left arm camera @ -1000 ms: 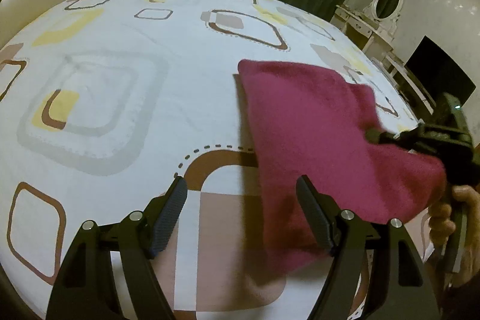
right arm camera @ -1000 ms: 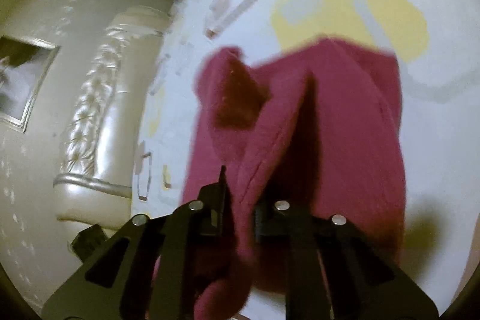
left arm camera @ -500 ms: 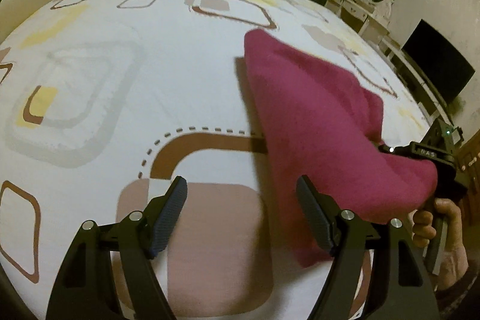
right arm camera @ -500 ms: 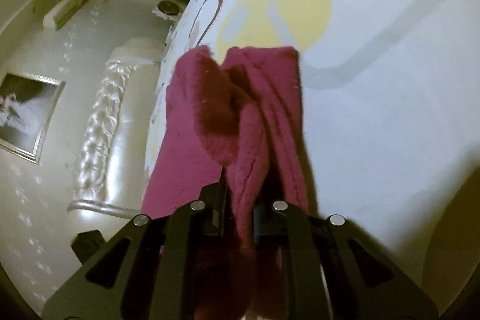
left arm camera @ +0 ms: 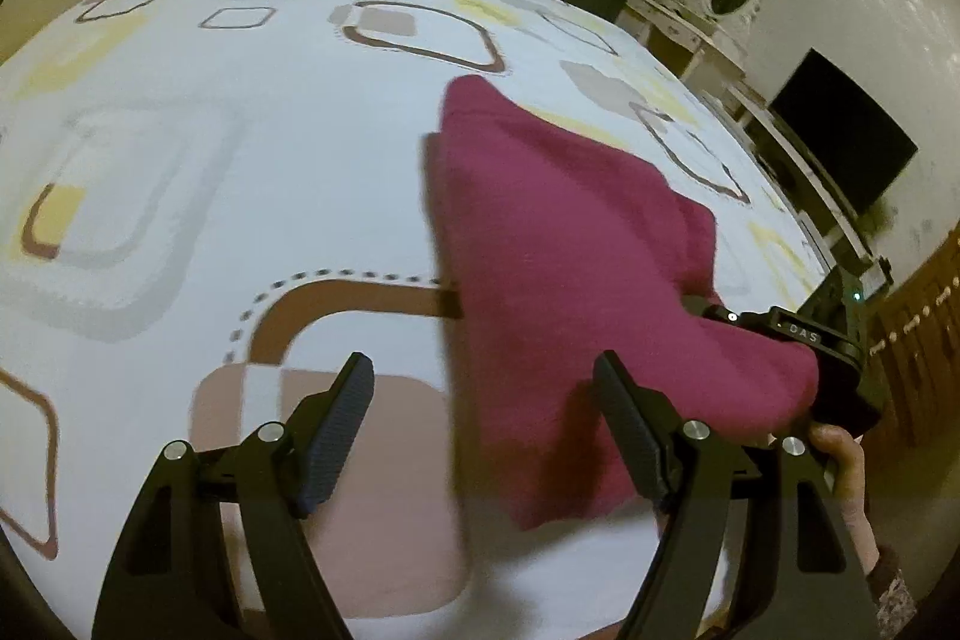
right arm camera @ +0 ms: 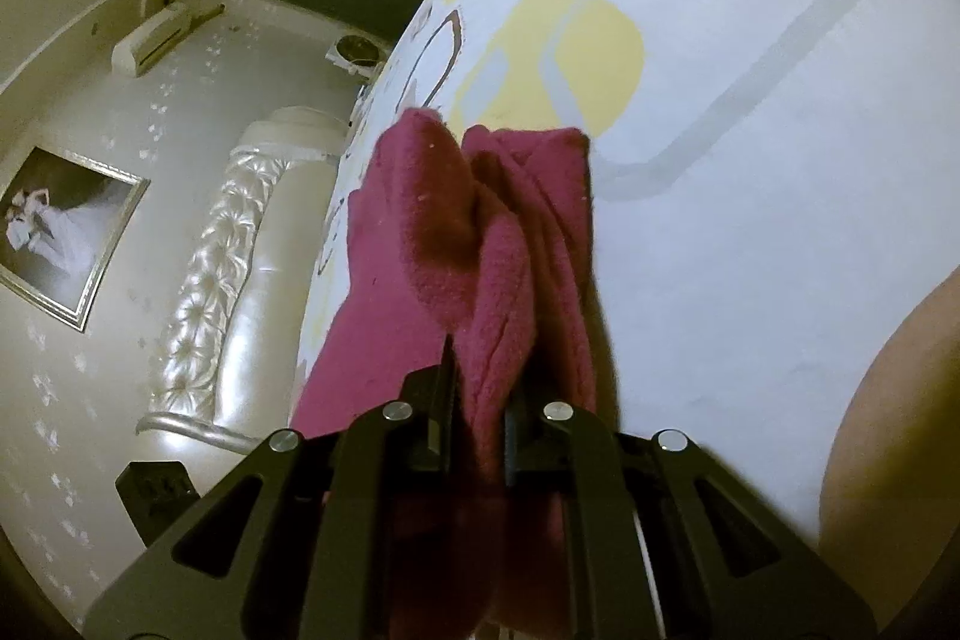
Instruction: Fold small clothes
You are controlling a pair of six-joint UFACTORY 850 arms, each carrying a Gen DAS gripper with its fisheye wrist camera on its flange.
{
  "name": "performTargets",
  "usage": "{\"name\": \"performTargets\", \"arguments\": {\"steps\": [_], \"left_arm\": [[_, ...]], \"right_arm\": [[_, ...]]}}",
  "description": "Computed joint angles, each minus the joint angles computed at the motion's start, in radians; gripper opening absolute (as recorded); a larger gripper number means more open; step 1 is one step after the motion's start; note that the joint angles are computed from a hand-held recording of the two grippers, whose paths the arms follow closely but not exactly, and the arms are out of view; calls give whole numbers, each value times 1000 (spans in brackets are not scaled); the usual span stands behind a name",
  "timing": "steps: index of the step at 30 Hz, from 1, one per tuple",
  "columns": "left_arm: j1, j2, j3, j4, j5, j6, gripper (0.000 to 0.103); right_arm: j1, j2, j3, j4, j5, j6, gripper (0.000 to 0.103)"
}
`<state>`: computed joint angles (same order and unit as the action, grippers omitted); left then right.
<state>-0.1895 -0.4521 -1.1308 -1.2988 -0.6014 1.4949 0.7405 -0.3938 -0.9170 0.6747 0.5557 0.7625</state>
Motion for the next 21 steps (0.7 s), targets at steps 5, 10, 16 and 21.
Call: {"name": "performTargets", "arguments": {"steps": [5,10,16,21], "left_arm": [[-38,-27,-23,40,49,-27,78],[-38,-34,-27,49,50,-38,80],[-50,-27,-19,58,66,-51,80],[-64,-30,-22,92,79,-80,82]], "right_arm": [[2,28,1,13,-50,-17,17],[64,131,47,220,-21,-185,44],[121,138,16,267,-71,-282,44],[119,85,-16,488,-159,-485,5]]}}
